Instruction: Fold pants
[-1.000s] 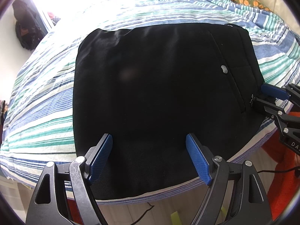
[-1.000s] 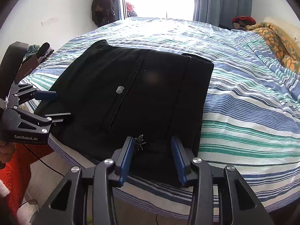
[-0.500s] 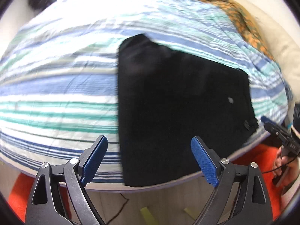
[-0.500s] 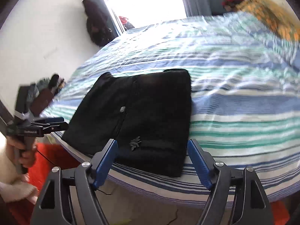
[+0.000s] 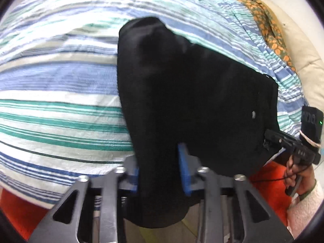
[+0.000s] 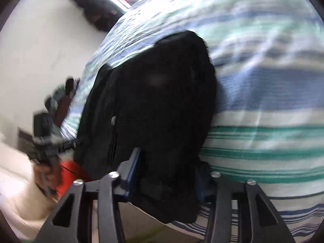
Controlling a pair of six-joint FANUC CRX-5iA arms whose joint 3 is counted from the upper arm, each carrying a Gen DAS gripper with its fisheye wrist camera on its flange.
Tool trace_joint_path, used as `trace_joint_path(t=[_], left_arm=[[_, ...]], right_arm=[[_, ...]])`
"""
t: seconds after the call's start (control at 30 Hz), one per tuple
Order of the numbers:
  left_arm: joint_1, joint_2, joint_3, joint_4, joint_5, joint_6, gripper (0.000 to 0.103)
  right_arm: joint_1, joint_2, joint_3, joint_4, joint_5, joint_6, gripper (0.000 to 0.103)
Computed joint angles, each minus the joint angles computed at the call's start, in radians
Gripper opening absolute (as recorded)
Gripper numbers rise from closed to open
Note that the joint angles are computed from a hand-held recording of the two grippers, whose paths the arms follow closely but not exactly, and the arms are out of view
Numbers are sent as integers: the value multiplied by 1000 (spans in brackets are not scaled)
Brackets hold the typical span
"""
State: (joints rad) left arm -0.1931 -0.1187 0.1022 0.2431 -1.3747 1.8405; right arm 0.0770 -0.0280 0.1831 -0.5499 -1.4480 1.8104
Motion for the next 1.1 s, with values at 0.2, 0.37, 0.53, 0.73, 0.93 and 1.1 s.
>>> trace_joint_path(t=[0.2,0.37,0.53,0.73,0.93,1.1], left_arm=[[-14,11,131,-29,27,-13,18],[-4,84,291,-123,38,-33,18],[-32,159,388,-296,39,42,33],[-130,41,257,-531,-52,98,79],[-330,14,244,-681,-160,186,92],[-374,38,329,-628,-219,235,95]], right_arm=[[85,-70,19,51,57,24,32],[156,-45,68,82,157,-19,32],[233,51,117,184,287,-121,37],[322,39,-6,519,294,-285,66],[359,-182,-224,565,307,-356,97],[500,-293,-330,696,286,-520,103]])
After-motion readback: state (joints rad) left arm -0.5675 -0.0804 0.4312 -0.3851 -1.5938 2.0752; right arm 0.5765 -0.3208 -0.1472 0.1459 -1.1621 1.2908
